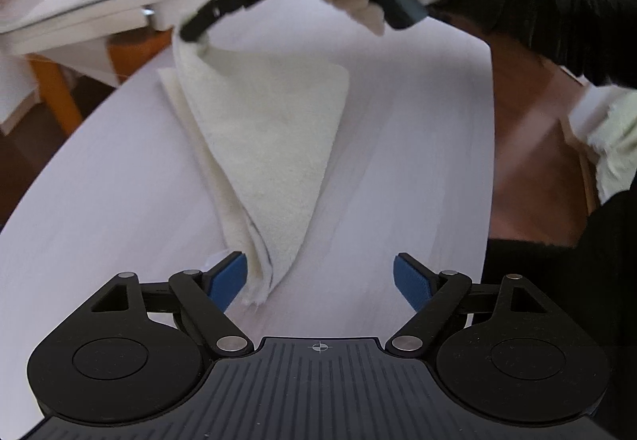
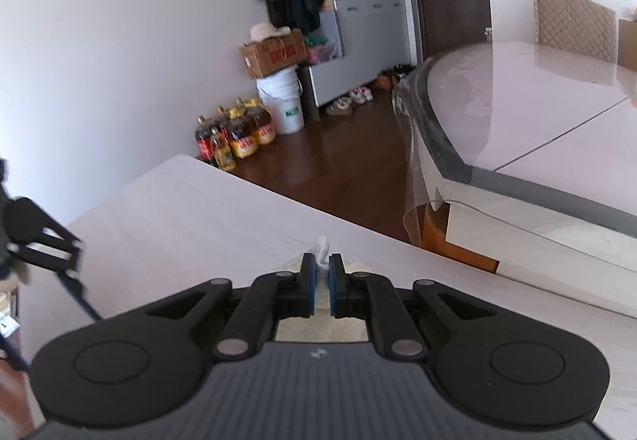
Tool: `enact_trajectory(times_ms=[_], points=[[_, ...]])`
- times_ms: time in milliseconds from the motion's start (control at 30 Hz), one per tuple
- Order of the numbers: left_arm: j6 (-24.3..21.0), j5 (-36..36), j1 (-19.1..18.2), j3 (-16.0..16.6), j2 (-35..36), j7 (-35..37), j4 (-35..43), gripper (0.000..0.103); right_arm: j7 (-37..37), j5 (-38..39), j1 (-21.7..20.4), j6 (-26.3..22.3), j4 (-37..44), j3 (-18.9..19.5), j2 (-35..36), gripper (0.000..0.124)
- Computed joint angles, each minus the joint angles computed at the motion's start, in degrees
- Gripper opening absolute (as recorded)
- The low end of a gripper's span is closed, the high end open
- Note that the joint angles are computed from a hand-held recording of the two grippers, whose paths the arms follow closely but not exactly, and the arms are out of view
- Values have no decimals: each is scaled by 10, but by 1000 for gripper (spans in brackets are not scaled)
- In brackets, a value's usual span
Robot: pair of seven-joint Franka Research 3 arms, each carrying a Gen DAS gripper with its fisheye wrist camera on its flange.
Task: Fold towel
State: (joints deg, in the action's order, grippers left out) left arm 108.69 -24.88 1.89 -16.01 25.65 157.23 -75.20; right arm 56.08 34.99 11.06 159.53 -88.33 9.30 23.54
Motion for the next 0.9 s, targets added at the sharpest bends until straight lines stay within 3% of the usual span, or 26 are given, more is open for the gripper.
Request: enact_trajectory(times_ms=[233,300,367,500,567,633,667,800,900], points=[[19,-45,14,6,-50,-1,-70,86,80,-85,31,-7,23,-41,34,9],[20,-64,18,8,-58,-2,-80,86,94,-103,35,-3,18,-46,35,16],[22,-77,18,9,-64,-2,-88,86,122,-130,48,18,2,-60,28,29],[33,-96,15,11,-69,2,-95,86,131,-138,42,77,-48,-49,-8,29],[40,-106,13,10,-68,3,-95,86,88,-103,13,99,-75,-8,-29,28],[44,-114,12,10,-65,1,-92,86,2,-33,-32,84,-92,52,-47,28],[47,-117,10,9,-61,-2,-89,86,-31,-8,-41,69,-98,63,-54,24],[57,-114,3,5,-50,-10,-81,86,-52,-27,-11,15,-127,27,-77,24],[72,-102,-3,4,-45,-18,-81,86,-56,-25,10,21,-168,5,-101,25]])
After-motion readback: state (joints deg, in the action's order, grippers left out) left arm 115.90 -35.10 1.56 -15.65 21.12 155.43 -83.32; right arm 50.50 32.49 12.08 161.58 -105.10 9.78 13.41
